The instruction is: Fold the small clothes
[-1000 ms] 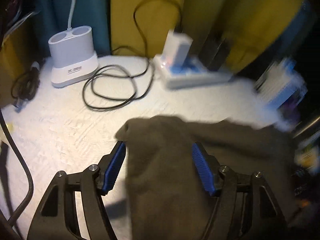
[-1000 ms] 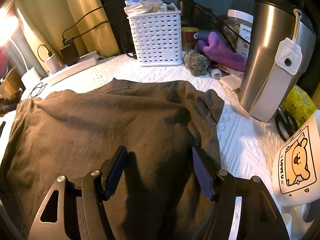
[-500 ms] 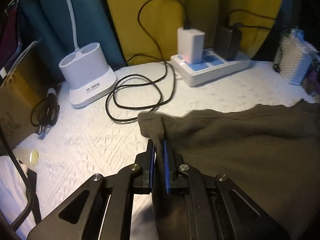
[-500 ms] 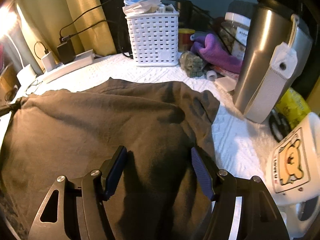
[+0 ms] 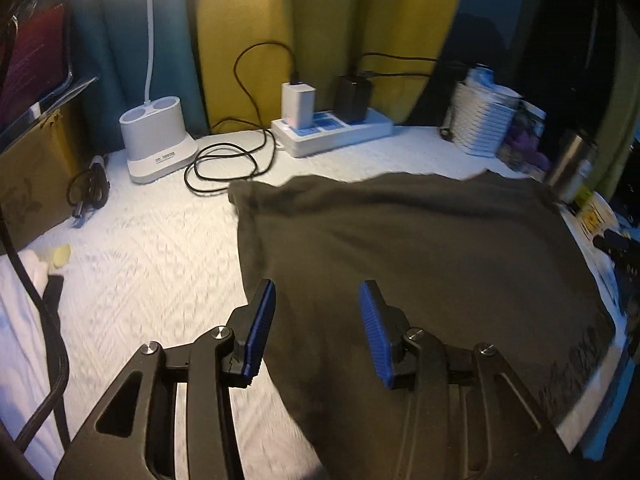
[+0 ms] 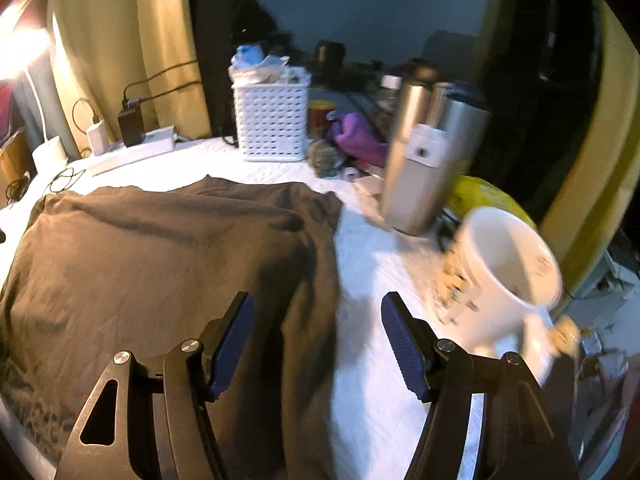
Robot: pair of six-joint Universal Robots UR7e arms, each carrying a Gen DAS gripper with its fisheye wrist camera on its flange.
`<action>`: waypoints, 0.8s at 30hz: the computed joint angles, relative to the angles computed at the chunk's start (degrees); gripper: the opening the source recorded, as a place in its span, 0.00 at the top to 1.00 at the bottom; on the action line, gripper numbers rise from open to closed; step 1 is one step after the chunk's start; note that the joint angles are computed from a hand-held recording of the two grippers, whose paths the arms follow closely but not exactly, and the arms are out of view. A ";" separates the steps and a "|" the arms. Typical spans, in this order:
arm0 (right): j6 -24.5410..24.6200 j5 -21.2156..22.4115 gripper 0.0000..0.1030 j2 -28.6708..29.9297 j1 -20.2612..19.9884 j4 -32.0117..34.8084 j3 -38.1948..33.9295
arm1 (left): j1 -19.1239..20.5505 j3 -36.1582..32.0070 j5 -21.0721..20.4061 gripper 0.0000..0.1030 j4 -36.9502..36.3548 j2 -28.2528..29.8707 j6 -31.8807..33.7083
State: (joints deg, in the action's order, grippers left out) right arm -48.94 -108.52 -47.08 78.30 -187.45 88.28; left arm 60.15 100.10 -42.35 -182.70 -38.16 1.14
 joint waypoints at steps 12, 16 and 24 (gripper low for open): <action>1.32 3.31 0.34 -8.46 -4.53 -5.31 14.51 | -3.21 11.58 -2.45 0.43 -6.34 -2.48 -1.91; 1.44 5.20 0.34 -10.45 -6.16 -5.91 18.44 | -4.55 14.94 -2.89 0.43 -8.68 -2.97 -2.40; 2.54 12.91 0.47 -14.62 -9.79 -1.25 23.59 | -5.45 19.42 -4.49 0.42 -10.09 -2.60 -3.32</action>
